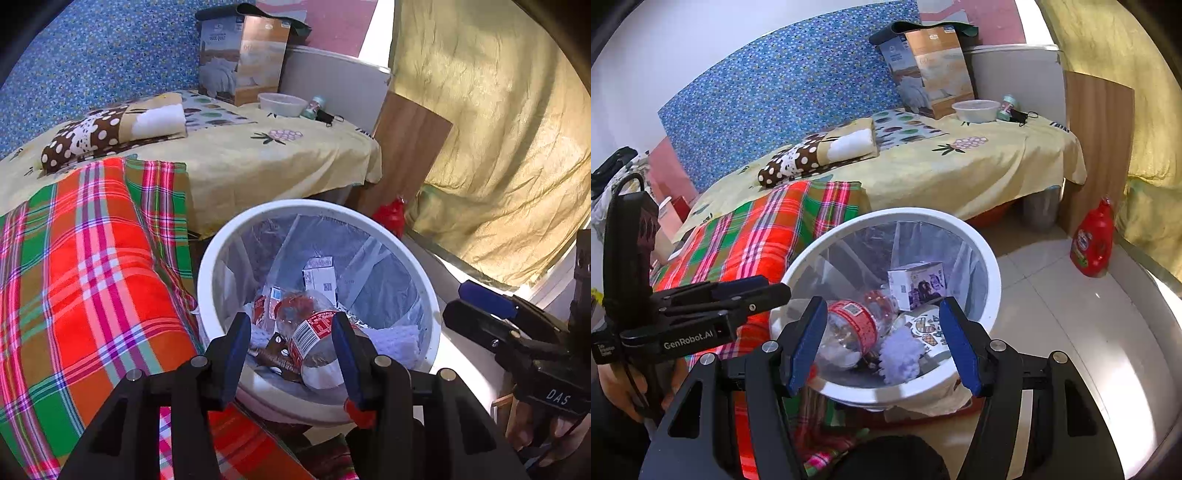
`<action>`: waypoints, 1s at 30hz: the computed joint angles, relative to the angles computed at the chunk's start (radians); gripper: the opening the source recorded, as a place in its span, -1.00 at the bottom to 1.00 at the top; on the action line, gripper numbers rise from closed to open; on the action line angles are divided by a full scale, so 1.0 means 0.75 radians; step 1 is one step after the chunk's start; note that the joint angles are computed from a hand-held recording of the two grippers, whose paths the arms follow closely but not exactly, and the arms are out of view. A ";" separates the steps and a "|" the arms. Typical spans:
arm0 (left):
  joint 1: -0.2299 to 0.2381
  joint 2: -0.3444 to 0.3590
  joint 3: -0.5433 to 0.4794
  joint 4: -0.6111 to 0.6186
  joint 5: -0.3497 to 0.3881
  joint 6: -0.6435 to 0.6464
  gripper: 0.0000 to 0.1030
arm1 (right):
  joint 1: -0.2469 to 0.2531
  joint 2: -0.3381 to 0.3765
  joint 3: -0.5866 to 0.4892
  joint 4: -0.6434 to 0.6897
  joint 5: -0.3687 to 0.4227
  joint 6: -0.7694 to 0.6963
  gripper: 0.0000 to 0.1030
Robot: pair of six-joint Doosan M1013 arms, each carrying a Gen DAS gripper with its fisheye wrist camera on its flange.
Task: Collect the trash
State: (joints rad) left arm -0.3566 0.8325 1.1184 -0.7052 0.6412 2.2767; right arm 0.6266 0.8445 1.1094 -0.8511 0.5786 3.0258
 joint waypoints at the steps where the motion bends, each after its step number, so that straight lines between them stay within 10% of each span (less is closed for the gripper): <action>1: 0.002 -0.009 0.013 -0.006 -0.011 0.008 -0.12 | 0.002 0.000 0.000 -0.002 -0.001 0.000 0.25; 30: 0.061 -0.341 0.529 -0.494 -0.360 0.570 -0.12 | 0.139 0.008 -0.045 -0.177 0.143 0.079 0.25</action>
